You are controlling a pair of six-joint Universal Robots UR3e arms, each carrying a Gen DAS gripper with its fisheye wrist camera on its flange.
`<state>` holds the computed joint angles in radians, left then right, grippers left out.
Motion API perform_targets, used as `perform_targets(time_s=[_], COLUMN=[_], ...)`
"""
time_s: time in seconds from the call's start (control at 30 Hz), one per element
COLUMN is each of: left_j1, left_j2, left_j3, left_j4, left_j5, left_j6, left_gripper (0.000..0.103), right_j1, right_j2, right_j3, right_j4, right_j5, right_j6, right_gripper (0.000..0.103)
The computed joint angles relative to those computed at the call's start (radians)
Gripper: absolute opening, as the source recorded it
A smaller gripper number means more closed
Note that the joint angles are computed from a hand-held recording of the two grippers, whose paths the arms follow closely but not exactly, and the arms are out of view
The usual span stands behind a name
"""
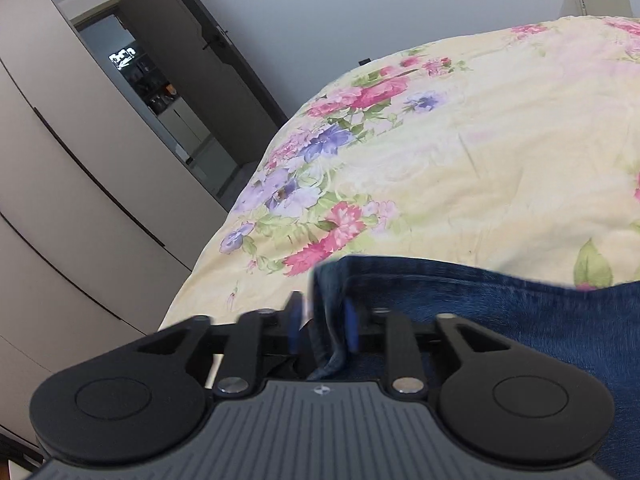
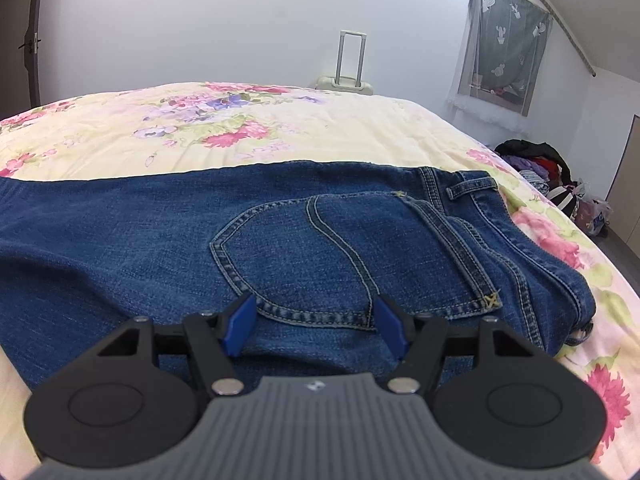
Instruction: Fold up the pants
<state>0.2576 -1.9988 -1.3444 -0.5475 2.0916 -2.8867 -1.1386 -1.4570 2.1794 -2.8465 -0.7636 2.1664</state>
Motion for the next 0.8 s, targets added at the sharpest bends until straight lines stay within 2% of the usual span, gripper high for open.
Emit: perform_targets(time_s=[0.03, 0.07, 0.17, 0.3, 0.37, 0.43, 0.5, 0.6, 0.67, 0.7, 0.73, 0.77, 0.8], left_j1=[0.004, 0.016, 0.057, 0.17, 0.264, 0.383, 0.483, 0.576, 0.612, 0.618, 0.613, 0.595, 0.572], left_j2=[0.002, 0.018, 0.101, 0.307, 0.425, 0.528, 0.586, 0.605, 0.584, 0.564, 0.549, 0.531, 0.519], left_j3=[-0.019, -0.047, -0.124, -0.331, -0.46, -0.593, -0.703, -0.828, -0.873, -0.882, -0.878, -0.856, -0.832], left_j4=[0.024, 0.042, 0.024, -0.005, -0.019, -0.016, 0.006, 0.105, 0.178, 0.214, 0.225, 0.217, 0.199], left_j5=[0.008, -0.007, -0.072, -0.264, -0.397, -0.568, -0.706, -0.835, -0.899, -0.919, -0.918, -0.897, -0.863], left_j6=[-0.026, -0.048, -0.098, -0.209, -0.281, -0.337, -0.39, -0.462, -0.511, -0.538, -0.553, -0.557, -0.552], left_gripper=[0.077, 0.085, 0.082, 0.077, 0.075, 0.072, 0.072, 0.07, 0.064, 0.052, 0.036, 0.024, 0.005], right_j1=[0.003, 0.007, 0.011, 0.014, 0.002, -0.03, -0.075, -0.156, -0.211, -0.236, -0.26, -0.282, -0.298], right_j2=[0.0, -0.002, -0.014, -0.075, -0.142, -0.247, -0.367, -0.547, -0.656, -0.703, -0.751, -0.801, -0.84], right_j3=[0.004, 0.008, 0.011, 0.027, 0.036, 0.05, 0.049, 0.032, 0.022, 0.022, 0.029, 0.042, 0.053], right_j4=[-0.012, -0.02, -0.014, 0.006, 0.076, 0.211, 0.416, 0.786, 1.015, 1.105, 1.178, 1.237, 1.274], right_j5=[-0.003, -0.007, -0.015, -0.038, -0.038, -0.014, 0.012, 0.035, 0.029, 0.023, 0.016, 0.004, -0.004], right_j6=[-0.002, -0.004, -0.002, 0.025, 0.029, 0.005, -0.044, -0.189, -0.304, -0.356, -0.404, -0.441, -0.459], right_gripper=[0.062, 0.062, 0.062, 0.062, 0.062, 0.062, 0.062, 0.062, 0.06, 0.059, 0.058, 0.057, 0.052])
